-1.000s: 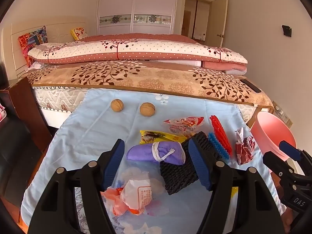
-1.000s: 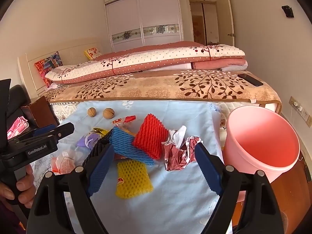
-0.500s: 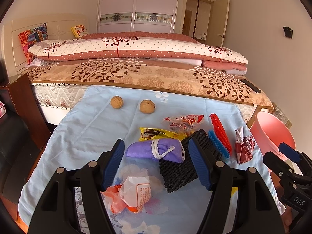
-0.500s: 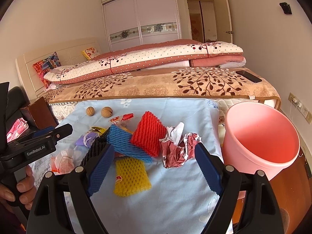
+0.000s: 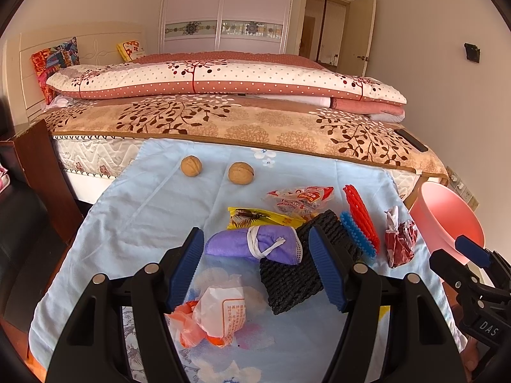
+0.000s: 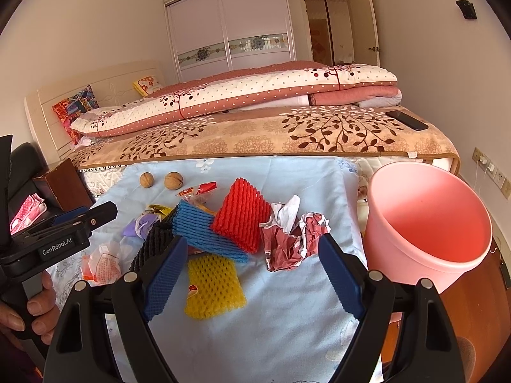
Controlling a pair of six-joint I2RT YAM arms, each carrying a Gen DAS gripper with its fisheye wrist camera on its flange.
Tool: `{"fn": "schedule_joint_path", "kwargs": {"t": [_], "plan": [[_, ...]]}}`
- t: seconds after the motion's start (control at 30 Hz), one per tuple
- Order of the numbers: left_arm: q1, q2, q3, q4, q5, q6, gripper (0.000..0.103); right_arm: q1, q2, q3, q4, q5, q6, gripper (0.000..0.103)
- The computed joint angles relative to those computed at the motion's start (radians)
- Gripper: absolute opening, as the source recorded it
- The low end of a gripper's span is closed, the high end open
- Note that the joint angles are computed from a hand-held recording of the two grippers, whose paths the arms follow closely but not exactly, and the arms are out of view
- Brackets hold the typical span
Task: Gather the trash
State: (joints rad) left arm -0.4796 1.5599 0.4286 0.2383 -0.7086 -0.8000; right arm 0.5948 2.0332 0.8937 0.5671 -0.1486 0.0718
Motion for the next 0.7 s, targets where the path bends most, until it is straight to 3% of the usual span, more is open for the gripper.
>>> {"fn": "schedule_joint_path", "kwargs": {"t": [0.7], "plan": [[-0.009,-0.002,-0.008,0.002,0.000,-0.015,0.069,0.003,0.006,0.002,-0.001,0.005,0.003,0.083]]}}
